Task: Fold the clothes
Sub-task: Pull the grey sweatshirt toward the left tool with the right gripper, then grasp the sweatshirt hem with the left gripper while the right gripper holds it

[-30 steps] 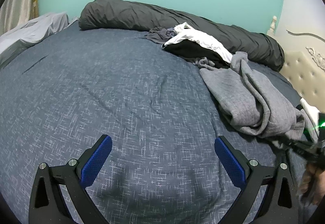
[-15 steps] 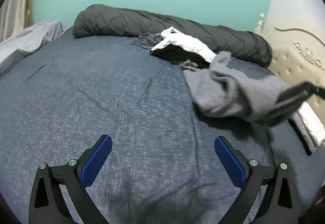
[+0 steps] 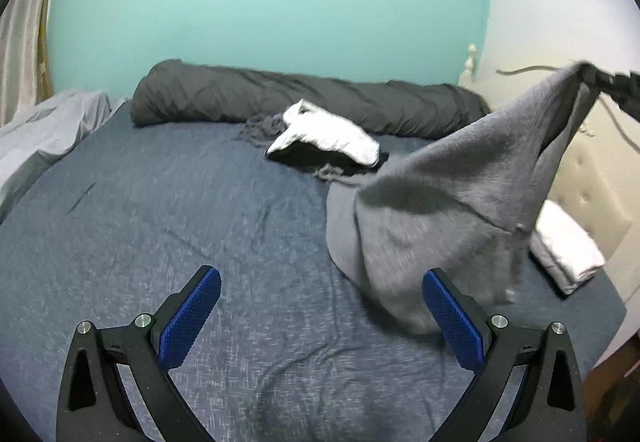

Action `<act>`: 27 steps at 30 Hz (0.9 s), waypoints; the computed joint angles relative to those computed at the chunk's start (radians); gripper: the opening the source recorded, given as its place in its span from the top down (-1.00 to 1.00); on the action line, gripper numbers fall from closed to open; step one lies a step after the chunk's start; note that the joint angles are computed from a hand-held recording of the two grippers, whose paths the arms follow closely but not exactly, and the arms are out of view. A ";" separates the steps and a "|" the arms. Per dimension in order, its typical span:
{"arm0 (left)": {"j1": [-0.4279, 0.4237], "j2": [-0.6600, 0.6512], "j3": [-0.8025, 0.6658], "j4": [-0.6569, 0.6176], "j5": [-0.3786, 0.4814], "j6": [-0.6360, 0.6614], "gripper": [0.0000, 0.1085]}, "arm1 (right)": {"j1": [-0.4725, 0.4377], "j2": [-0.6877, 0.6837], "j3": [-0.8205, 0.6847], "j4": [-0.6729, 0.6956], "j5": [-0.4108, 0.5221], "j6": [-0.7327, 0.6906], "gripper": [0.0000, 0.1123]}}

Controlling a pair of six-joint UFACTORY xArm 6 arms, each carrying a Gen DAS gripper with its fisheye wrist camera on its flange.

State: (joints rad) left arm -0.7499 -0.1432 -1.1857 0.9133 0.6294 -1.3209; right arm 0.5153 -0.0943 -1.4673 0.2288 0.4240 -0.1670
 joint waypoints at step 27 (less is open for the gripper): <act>-0.134 0.234 -0.083 -0.296 -0.156 0.160 -0.89 | 0.018 -0.172 0.326 0.088 0.084 -0.008 0.92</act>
